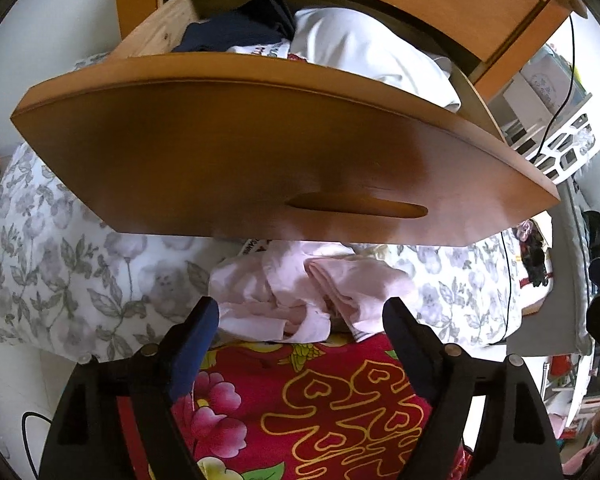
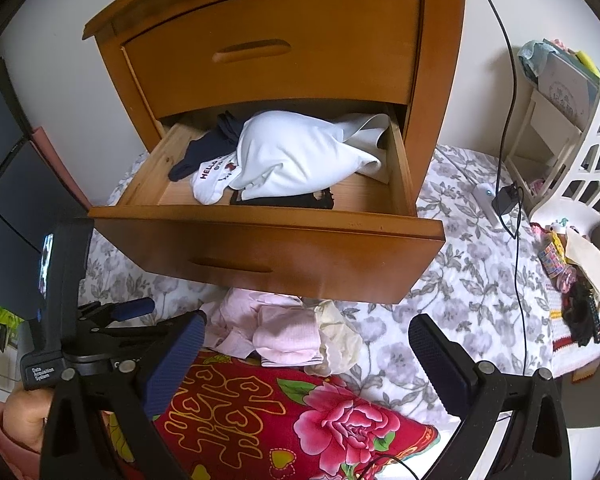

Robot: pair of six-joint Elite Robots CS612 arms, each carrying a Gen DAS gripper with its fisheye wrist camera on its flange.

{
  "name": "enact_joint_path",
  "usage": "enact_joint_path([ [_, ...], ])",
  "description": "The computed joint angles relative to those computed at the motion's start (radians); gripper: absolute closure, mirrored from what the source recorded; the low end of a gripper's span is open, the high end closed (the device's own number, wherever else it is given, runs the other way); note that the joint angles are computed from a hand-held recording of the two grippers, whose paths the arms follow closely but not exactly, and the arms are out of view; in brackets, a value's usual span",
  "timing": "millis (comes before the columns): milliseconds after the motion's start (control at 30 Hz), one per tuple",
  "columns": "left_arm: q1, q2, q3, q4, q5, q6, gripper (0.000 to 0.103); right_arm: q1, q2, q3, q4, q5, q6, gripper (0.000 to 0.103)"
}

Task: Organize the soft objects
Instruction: 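Reach the left tool into the drawer toward the white cloth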

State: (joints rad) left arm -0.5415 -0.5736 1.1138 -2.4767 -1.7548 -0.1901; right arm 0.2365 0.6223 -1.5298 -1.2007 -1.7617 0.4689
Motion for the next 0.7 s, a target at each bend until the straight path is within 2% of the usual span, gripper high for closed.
enact_joint_path([
  [100,0.0,-0.004,0.012,-0.03,0.012,-0.003,0.015,0.0,0.0,0.0,0.0,0.0,-0.001,0.0],
  [133,0.001,-0.005,0.013,-0.036,0.013,-0.003,0.006,0.0,0.0,-0.001,0.0,0.0,-0.001,0.0],
  [200,0.001,-0.011,0.022,-0.054,0.014,-0.002,0.001,0.0,0.001,-0.001,-0.002,-0.001,0.0,0.0],
  [567,0.008,-0.064,0.077,-0.211,0.03,0.027,0.001,-0.006,0.005,-0.007,-0.012,0.0,0.006,0.0],
  [700,0.013,-0.078,0.085,-0.329,0.048,0.033,0.001,-0.006,0.006,-0.013,-0.026,0.0,-0.001,0.0],
])
